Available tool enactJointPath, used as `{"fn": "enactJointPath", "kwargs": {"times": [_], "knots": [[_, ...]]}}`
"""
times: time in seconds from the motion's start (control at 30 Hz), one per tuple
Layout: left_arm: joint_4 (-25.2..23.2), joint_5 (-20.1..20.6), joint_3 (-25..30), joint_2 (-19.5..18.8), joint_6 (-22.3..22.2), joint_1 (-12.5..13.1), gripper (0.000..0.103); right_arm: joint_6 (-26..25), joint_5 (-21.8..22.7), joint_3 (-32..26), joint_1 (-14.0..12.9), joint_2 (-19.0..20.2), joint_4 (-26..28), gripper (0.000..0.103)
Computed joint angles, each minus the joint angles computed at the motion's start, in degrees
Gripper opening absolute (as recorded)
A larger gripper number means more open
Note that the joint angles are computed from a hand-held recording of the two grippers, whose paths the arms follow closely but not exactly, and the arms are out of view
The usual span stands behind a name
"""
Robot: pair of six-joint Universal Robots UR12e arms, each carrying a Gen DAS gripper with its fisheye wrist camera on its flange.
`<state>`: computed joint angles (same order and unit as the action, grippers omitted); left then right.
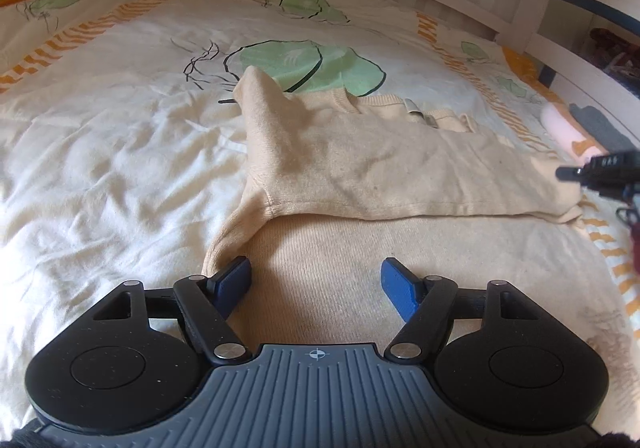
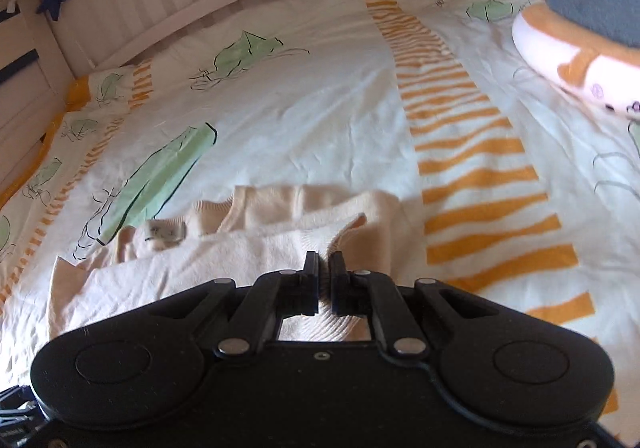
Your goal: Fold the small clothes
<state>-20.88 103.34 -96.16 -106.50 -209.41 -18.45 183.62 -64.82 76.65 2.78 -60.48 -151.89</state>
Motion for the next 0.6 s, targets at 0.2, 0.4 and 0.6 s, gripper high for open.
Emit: {"fn": "enactJointPath", "kwargs": {"times": [0.2,0.4,0.6], "knots": [[-0.4,4.0,3.4,0.0,3.6,0.5,0.071,-3.7,-1.3,1.4,0.2,-0.5,-1.1,0.019],[-6.8,5.5,10.9,-4.9,7.6,2.7,0.071,-4.2,-0.8,2.7,0.3,-0.9,-2.9,0.019],[-16.0,11.3,13.4,-7.4,9.8,4.1,0.071,-5.7,0.1,4.0,0.3,-1.7,-5.2,0.02]]}}
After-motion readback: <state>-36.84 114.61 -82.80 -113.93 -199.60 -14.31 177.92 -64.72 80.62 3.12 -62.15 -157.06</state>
